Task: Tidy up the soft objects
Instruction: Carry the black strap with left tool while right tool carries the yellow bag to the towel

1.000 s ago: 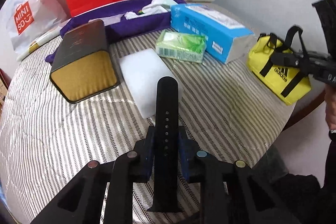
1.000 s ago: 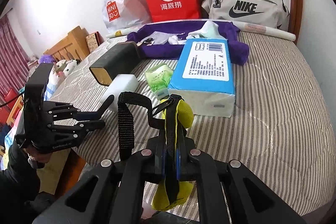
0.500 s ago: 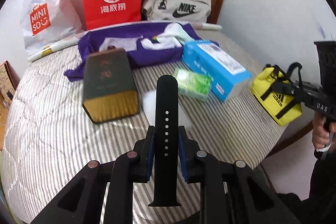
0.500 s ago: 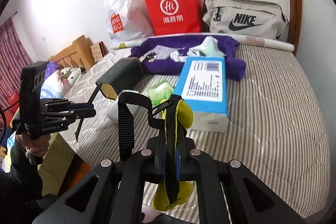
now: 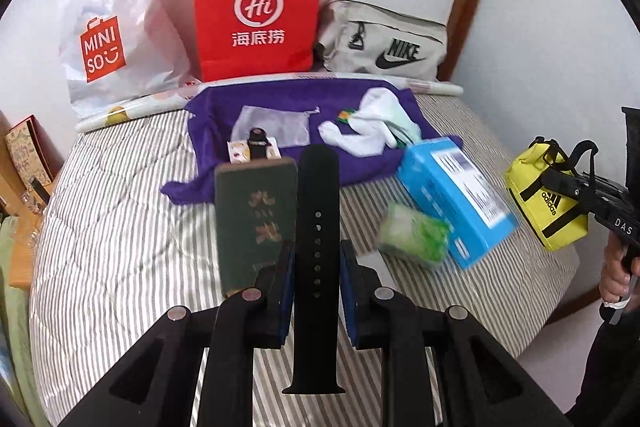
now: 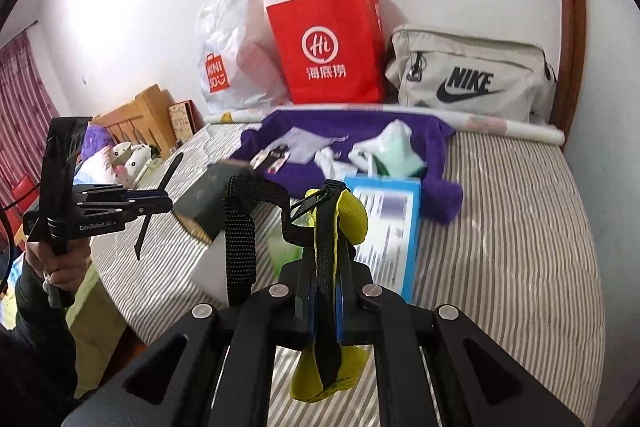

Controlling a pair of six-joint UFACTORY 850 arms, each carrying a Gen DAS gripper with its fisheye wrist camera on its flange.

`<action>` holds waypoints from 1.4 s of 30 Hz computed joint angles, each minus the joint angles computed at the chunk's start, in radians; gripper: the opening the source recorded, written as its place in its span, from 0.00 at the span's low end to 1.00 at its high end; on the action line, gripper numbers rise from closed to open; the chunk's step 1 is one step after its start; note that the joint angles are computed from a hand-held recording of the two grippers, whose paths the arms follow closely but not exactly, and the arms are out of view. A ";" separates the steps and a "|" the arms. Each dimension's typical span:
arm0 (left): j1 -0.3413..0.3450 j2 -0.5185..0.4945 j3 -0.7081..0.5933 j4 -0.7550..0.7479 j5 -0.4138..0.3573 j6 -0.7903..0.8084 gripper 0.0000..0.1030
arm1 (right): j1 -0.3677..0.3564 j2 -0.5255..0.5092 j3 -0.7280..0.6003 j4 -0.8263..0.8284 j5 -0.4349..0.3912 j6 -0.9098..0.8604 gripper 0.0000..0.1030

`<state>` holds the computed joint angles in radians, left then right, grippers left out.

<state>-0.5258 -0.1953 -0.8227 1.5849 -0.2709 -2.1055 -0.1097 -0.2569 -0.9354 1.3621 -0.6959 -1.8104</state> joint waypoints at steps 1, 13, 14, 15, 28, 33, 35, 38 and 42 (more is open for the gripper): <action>0.008 -0.004 -0.008 -0.009 0.002 0.011 0.19 | 0.006 -0.010 -0.016 0.003 -0.001 0.003 0.07; 0.135 -0.085 -0.144 -0.132 0.078 0.177 0.19 | 0.090 -0.181 -0.259 -0.016 0.011 0.109 0.07; 0.146 -0.098 -0.159 -0.147 0.087 0.198 0.19 | 0.096 -0.198 -0.283 -0.025 0.011 0.129 0.07; 0.153 -0.106 -0.169 -0.167 0.093 0.219 0.19 | 0.101 -0.219 -0.310 -0.038 0.011 0.157 0.07; 0.245 -0.265 -0.351 -0.907 0.170 0.970 0.19 | 0.158 -0.381 -0.508 -0.138 0.022 0.298 0.07; 0.268 -0.320 -0.421 -1.150 0.146 1.205 0.19 | 0.176 -0.437 -0.573 -0.197 0.029 0.364 0.07; 0.274 -0.343 -0.449 -1.239 0.130 1.292 0.19 | 0.181 -0.454 -0.593 -0.218 0.025 0.384 0.07; 0.282 -0.374 -0.480 -1.284 0.111 1.327 0.19 | 0.194 -0.470 -0.608 -0.231 0.039 0.387 0.07; 0.296 -0.412 -0.509 -1.495 0.103 1.533 0.19 | 0.207 -0.496 -0.635 -0.267 0.029 0.416 0.07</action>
